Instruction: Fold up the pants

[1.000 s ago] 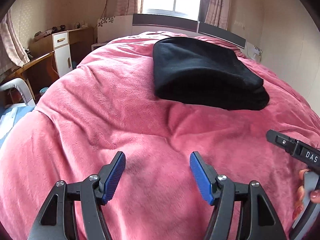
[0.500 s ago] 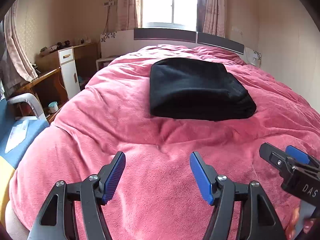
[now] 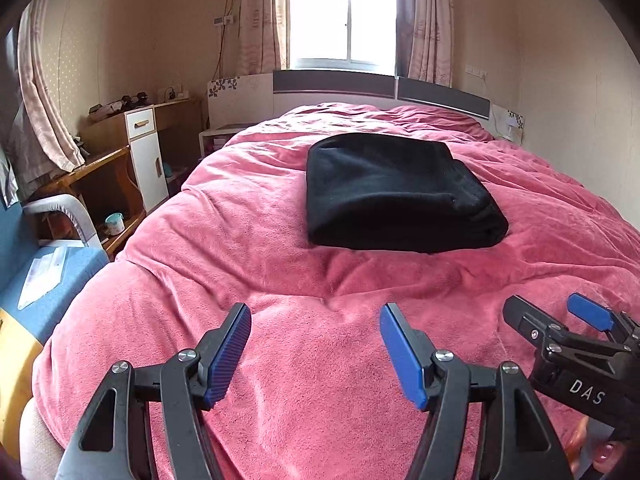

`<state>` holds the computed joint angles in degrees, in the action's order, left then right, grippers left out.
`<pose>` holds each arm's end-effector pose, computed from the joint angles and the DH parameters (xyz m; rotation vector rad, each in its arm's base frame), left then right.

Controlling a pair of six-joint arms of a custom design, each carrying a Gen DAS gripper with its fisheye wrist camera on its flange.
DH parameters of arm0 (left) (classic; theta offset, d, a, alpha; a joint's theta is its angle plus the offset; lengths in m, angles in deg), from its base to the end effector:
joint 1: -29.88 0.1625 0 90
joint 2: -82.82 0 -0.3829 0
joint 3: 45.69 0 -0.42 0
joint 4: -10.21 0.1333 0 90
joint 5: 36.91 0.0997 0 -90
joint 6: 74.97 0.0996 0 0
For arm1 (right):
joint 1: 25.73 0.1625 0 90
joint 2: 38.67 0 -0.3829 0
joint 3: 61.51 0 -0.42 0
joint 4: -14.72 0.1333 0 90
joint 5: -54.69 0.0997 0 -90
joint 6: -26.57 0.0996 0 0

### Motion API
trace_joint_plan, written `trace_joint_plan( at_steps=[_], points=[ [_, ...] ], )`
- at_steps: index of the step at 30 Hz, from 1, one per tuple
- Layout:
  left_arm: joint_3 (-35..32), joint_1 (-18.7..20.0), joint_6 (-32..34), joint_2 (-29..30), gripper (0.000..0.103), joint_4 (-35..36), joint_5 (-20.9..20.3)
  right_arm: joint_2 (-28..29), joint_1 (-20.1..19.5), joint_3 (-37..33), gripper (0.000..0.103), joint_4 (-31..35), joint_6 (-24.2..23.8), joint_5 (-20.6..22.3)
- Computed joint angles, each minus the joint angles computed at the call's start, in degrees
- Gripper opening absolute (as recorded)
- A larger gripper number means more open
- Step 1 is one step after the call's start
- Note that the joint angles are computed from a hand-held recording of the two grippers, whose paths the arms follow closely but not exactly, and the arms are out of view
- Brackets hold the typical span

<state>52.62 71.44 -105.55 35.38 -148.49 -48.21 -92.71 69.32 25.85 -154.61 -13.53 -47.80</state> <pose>-0.3144 -0.5874 0.1307 0.0543 1.9414 -1.2380 0.1743 -0.7024 0.2459 0.8664 -2.3914 0.9450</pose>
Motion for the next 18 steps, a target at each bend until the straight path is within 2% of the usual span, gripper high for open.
trace_joint_plan(
  at_steps=[18],
  points=[
    [0.3,-0.1,1.0,0.0,0.068,-1.2,-0.5,-0.5,0.0,0.8,0.103,-1.9,-0.7,1.0]
  ],
)
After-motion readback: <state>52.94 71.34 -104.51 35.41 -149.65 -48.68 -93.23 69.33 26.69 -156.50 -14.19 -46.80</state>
